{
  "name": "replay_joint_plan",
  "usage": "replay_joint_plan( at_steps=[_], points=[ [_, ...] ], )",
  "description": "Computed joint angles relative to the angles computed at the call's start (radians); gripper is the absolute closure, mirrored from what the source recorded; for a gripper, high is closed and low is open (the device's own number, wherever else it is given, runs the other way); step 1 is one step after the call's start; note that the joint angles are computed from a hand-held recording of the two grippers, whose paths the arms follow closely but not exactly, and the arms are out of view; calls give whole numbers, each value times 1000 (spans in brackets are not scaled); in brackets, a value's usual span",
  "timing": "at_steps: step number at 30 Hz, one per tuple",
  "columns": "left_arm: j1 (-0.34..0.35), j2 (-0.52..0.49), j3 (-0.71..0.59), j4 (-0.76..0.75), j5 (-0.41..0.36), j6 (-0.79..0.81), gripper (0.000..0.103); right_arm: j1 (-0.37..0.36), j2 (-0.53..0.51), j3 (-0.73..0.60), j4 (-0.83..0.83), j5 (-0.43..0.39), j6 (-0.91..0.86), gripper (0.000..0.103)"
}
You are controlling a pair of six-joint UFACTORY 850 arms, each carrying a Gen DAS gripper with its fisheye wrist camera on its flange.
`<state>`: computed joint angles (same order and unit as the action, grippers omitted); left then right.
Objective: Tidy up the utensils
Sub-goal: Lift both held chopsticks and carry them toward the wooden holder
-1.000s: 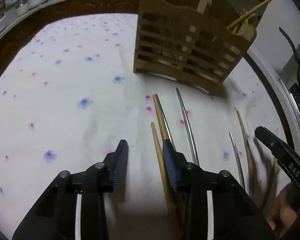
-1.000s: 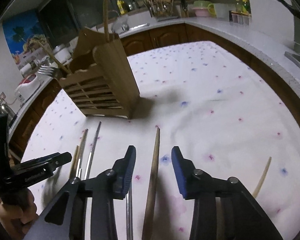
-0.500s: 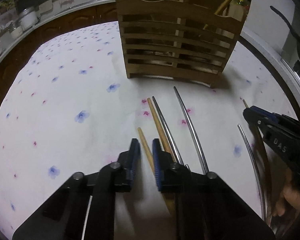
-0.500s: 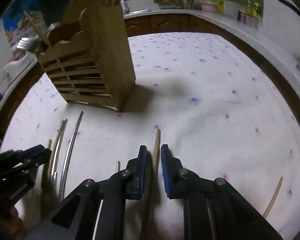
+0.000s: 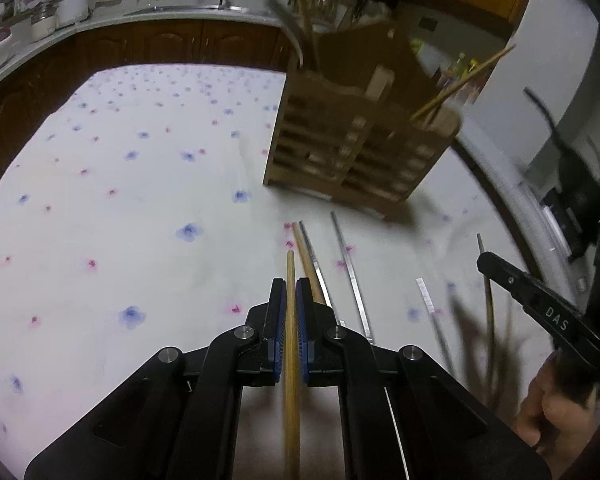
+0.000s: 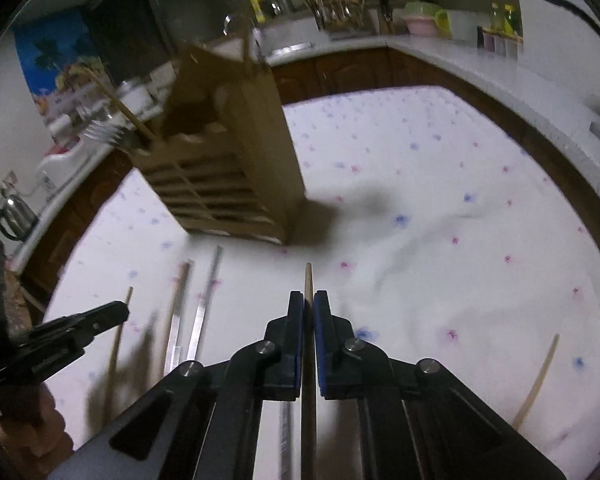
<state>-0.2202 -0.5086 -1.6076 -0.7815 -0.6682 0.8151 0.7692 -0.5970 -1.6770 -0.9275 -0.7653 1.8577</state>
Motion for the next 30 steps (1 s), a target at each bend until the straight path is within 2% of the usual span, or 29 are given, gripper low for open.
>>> replay_joint_plan(
  at_steps=[7, 13, 19, 30],
  points=[
    [51, 95, 47, -177, -53, 129, 99, 46, 64, 12, -132, -44, 92, 98],
    [81, 144, 47, -273, -93, 206, 99, 87, 101, 6, -254, -101, 157, 98],
    [94, 174, 55, -322, -96, 250, 99, 106, 109, -22, -323, -156, 166, 98],
    [98, 183, 44, -365, -77, 272, 99, 108, 119, -24, -353, -173, 174, 98]
  ],
)
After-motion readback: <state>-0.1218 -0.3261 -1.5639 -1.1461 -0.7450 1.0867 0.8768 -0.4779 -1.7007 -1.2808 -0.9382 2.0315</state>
